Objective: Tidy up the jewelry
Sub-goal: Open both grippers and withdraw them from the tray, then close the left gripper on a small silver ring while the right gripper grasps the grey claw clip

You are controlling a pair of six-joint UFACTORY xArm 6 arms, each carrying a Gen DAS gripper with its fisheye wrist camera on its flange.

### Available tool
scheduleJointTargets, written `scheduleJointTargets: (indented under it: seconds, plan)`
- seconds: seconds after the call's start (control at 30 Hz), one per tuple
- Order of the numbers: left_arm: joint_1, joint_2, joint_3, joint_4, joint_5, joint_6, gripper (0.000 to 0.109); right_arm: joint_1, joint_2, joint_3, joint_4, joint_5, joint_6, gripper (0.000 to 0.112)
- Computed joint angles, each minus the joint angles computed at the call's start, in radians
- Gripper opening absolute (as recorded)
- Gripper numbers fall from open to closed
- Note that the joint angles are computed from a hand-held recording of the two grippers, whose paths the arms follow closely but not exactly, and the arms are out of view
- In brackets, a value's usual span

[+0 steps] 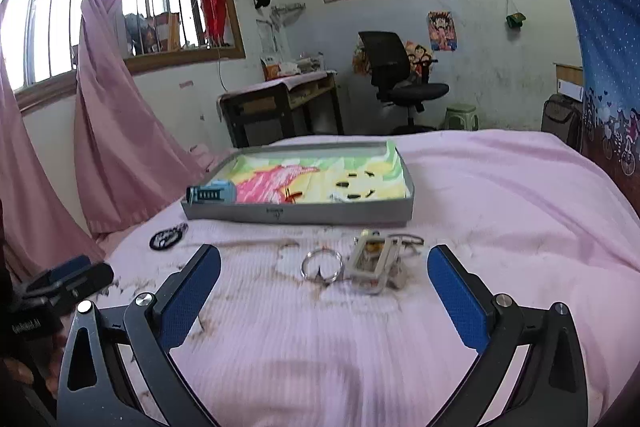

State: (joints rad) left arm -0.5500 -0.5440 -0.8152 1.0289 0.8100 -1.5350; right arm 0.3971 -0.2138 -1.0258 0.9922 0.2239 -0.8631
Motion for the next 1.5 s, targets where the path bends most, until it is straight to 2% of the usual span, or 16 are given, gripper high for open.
scheduleJointTargets:
  seconds: [0.23, 0.53, 0.9, 1.23, 1.43, 1.5]
  plan:
    - [0.039, 0.05, -0.018, 0.015, -0.019, 0.018, 0.103, 0.006, 0.04, -0.005, -0.017, -0.023, 0.021, 0.102]
    - [0.088, 0.121, -0.073, 0.027, -0.063, 0.069, 0.103, 0.003, 0.088, -0.027, -0.124, -0.015, 0.104, 0.102]
    - [0.147, 0.221, -0.155, -0.056, -0.141, 0.207, 0.103, -0.026, 0.177, -0.122, -0.238, 0.058, 0.201, 0.102]
    - [0.228, 0.274, -0.169, -0.192, -0.268, 0.308, 0.103, -0.05, 0.299, -0.253, -0.327, 0.134, 0.29, 0.102]
    - [0.259, 0.299, -0.169, -0.274, -0.308, 0.353, 0.097, -0.039, 0.348, -0.287, -0.366, 0.146, 0.32, 0.101]
    - [0.267, 0.306, -0.166, -0.306, -0.32, 0.373, 0.092, -0.033, 0.357, -0.29, -0.395, 0.144, 0.341, 0.101]
